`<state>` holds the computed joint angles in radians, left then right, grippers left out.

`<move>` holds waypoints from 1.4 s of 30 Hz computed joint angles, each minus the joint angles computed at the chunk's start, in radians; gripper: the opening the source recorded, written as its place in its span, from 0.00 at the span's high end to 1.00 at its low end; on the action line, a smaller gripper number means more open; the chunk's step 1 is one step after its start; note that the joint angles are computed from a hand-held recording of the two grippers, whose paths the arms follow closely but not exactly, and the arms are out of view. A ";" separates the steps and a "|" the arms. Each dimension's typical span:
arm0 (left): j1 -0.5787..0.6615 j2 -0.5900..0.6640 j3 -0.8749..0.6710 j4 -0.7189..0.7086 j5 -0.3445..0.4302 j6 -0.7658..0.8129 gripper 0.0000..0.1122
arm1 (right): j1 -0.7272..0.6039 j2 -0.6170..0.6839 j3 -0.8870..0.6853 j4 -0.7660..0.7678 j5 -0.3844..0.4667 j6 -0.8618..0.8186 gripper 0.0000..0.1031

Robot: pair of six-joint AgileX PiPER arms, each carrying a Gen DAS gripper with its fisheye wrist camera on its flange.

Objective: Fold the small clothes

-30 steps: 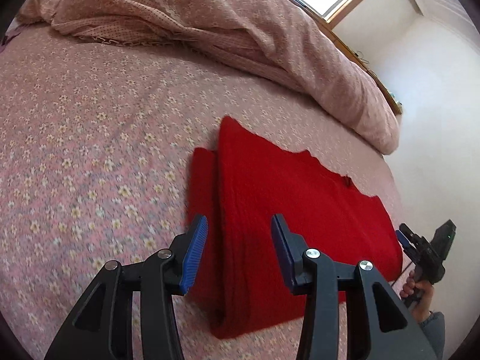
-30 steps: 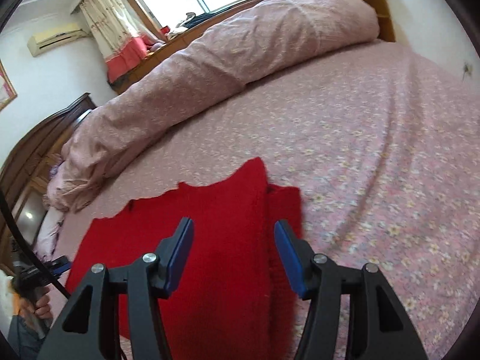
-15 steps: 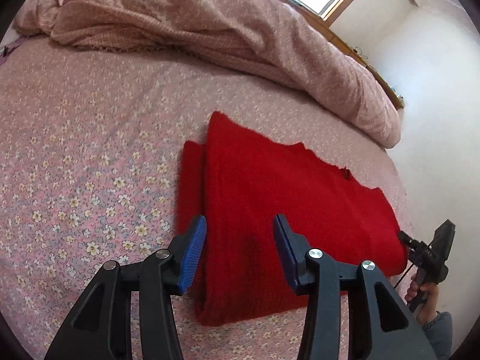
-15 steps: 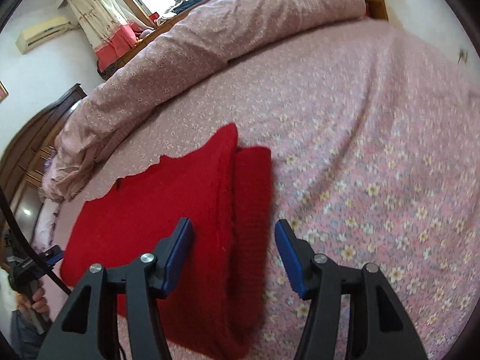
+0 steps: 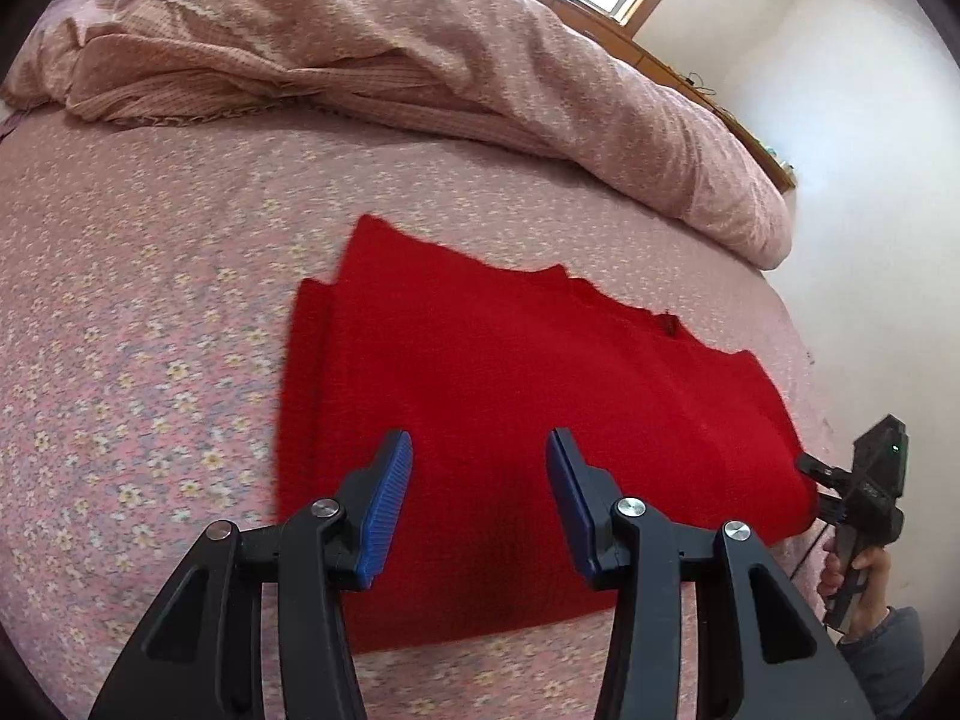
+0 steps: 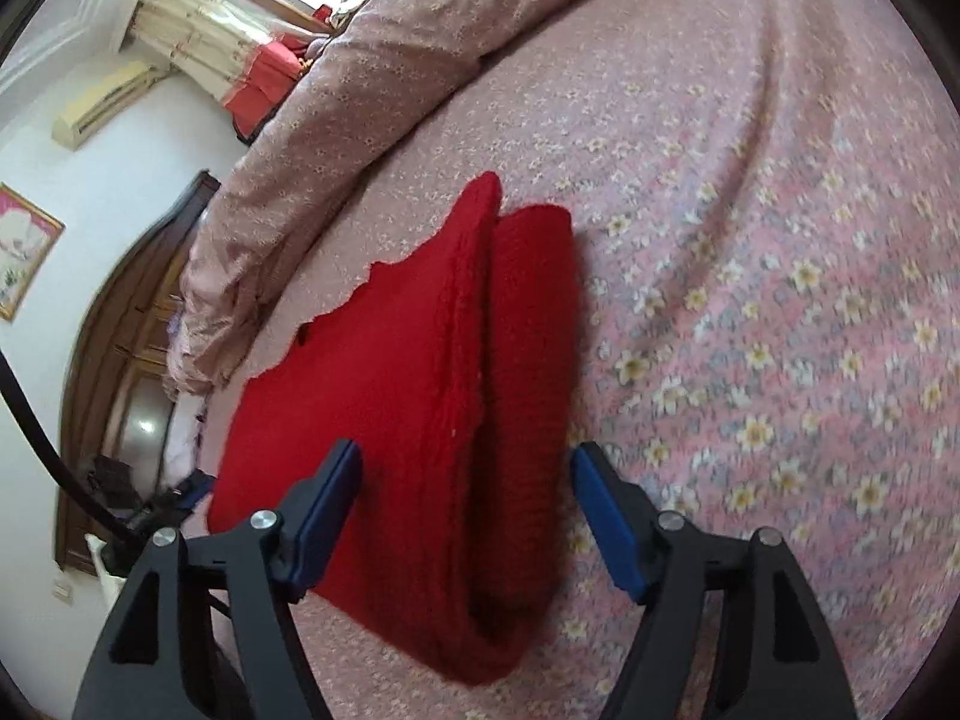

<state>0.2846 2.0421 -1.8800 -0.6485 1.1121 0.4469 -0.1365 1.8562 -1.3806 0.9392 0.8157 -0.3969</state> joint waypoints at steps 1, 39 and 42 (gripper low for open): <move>-0.008 0.000 -0.002 -0.001 0.000 -0.002 0.64 | 0.003 0.013 -0.017 -0.011 0.004 0.014 0.24; -0.383 -0.100 0.173 0.041 -0.283 -0.013 1.00 | 0.033 0.231 -0.348 0.031 0.177 0.145 0.71; -0.413 -0.004 0.109 0.197 -0.249 -0.147 1.00 | 0.042 0.235 -0.367 0.021 0.171 0.164 0.71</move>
<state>-0.1285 2.0384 -1.7713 -0.4513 0.8628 0.3001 -0.0947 2.0916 -1.7476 0.9603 0.9867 -0.2324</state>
